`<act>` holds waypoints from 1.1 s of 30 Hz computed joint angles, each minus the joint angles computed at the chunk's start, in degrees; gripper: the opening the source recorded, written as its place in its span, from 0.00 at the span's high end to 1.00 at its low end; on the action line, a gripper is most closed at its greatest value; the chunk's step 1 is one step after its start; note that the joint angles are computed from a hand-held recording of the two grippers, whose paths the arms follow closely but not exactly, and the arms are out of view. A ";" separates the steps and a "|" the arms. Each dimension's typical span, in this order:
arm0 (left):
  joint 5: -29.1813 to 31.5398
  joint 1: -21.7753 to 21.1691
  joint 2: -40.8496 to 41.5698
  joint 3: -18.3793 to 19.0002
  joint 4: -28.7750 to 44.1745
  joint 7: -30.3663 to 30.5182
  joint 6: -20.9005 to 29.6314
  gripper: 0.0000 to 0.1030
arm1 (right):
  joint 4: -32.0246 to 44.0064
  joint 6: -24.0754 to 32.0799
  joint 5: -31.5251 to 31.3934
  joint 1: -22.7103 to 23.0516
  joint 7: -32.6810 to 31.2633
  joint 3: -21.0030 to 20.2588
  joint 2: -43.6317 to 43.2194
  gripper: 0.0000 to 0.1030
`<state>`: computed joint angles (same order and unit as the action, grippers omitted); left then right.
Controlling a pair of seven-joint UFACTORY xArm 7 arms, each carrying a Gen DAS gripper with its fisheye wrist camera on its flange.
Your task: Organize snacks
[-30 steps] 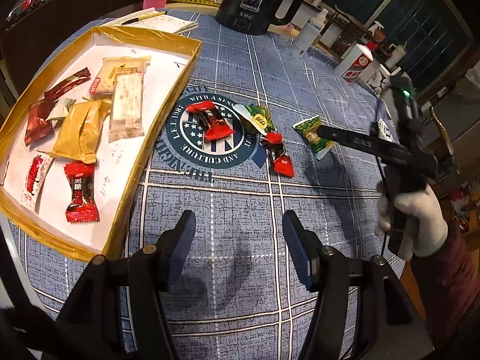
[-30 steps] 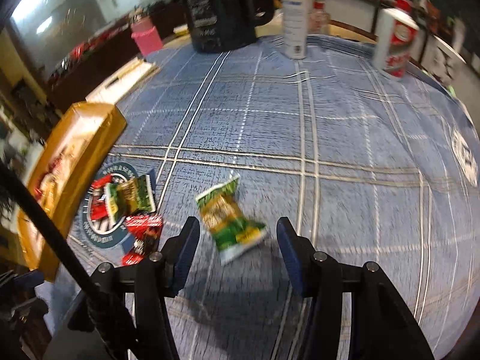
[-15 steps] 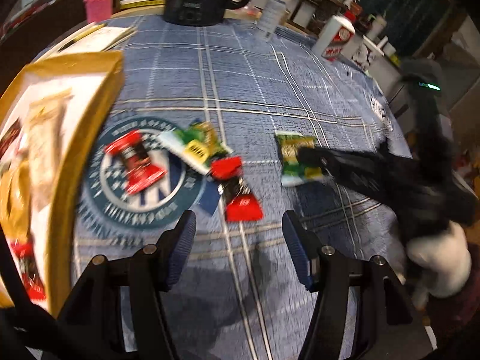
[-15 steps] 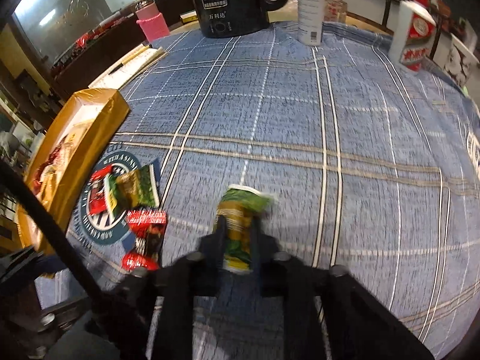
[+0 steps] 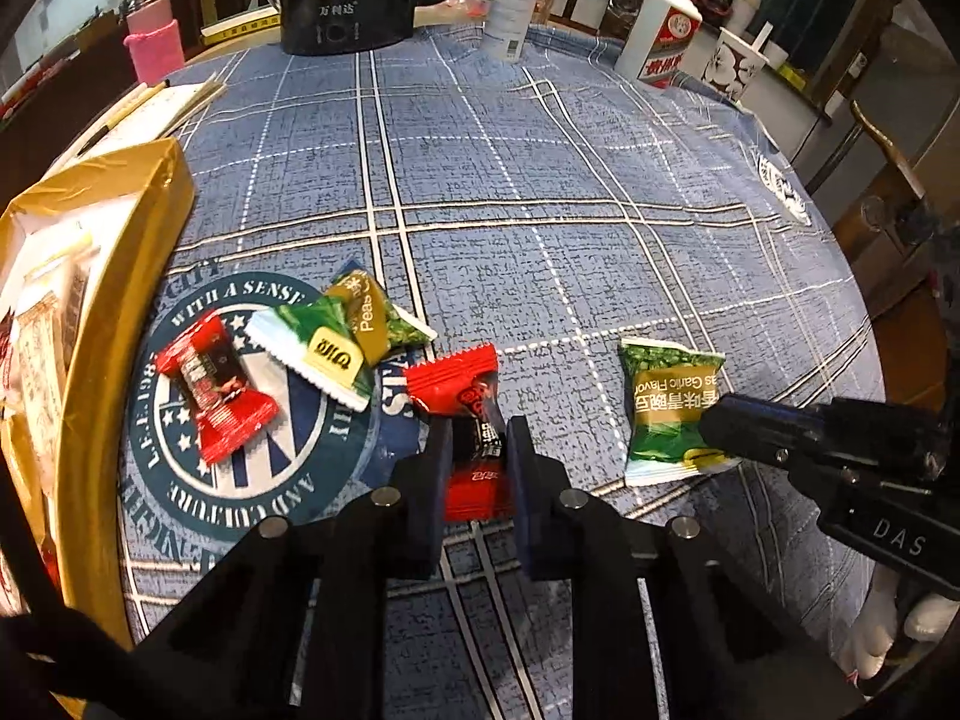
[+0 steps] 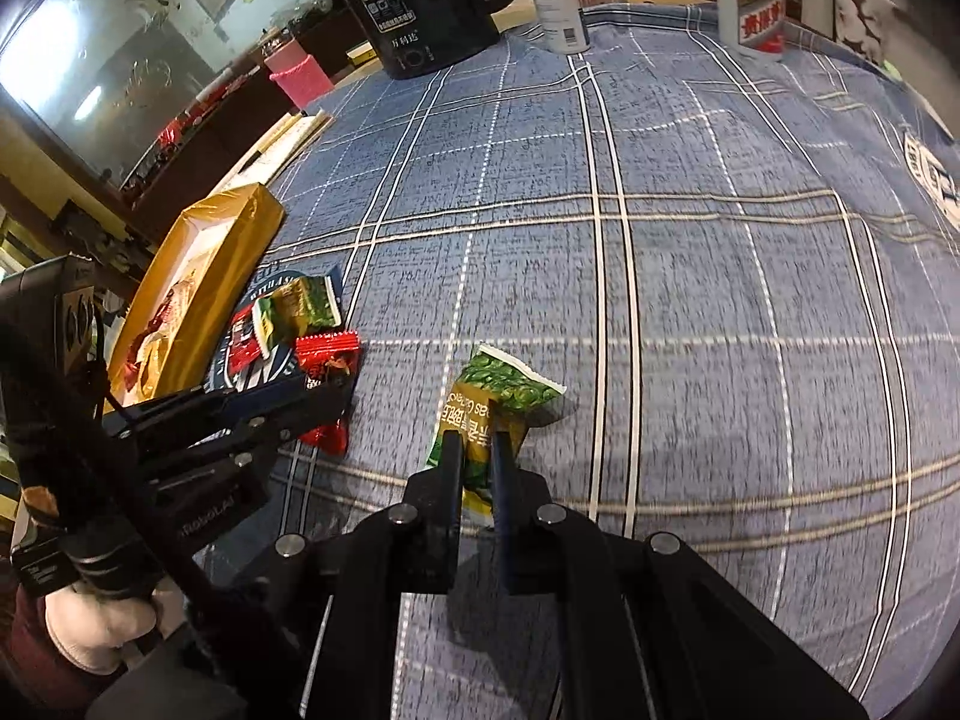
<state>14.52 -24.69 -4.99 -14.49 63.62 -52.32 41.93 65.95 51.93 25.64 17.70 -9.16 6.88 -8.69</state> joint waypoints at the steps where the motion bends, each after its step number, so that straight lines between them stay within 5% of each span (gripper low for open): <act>1: -0.35 -0.03 -0.93 0.02 -0.90 -0.48 -0.52 0.81 | -0.52 -0.15 0.44 0.03 -0.09 -0.08 -0.56 0.93; 17: -7.29 2.72 -20.07 -1.52 -13.72 -2.70 -3.94 0.81 | -4.13 -5.00 0.32 2.07 5.67 1.20 -4.72 0.94; 20: -8.08 3.55 -23.51 -1.81 -15.78 -1.98 -3.10 0.81 | -2.63 -4.68 -2.35 1.14 12.07 1.34 -2.65 0.71; 22: -9.06 3.79 -25.39 -1.57 -17.20 -1.13 -2.81 0.81 | -1.01 -5.49 -7.19 0.83 15.90 2.56 -0.36 0.68; 25: -10.20 4.36 -28.57 -1.44 -19.29 -0.40 -1.72 0.81 | 0.85 -5.76 -10.80 1.55 19.31 3.45 2.44 0.69; 27: -10.95 4.75 -30.80 -1.16 -20.70 0.18 -0.98 0.81 | 1.54 -5.32 -13.30 1.86 21.64 3.72 3.64 0.82; 33: -13.13 6.24 -39.16 0.51 -25.71 2.07 1.57 0.81 | -0.51 -7.30 -11.18 2.30 23.43 2.89 1.60 0.94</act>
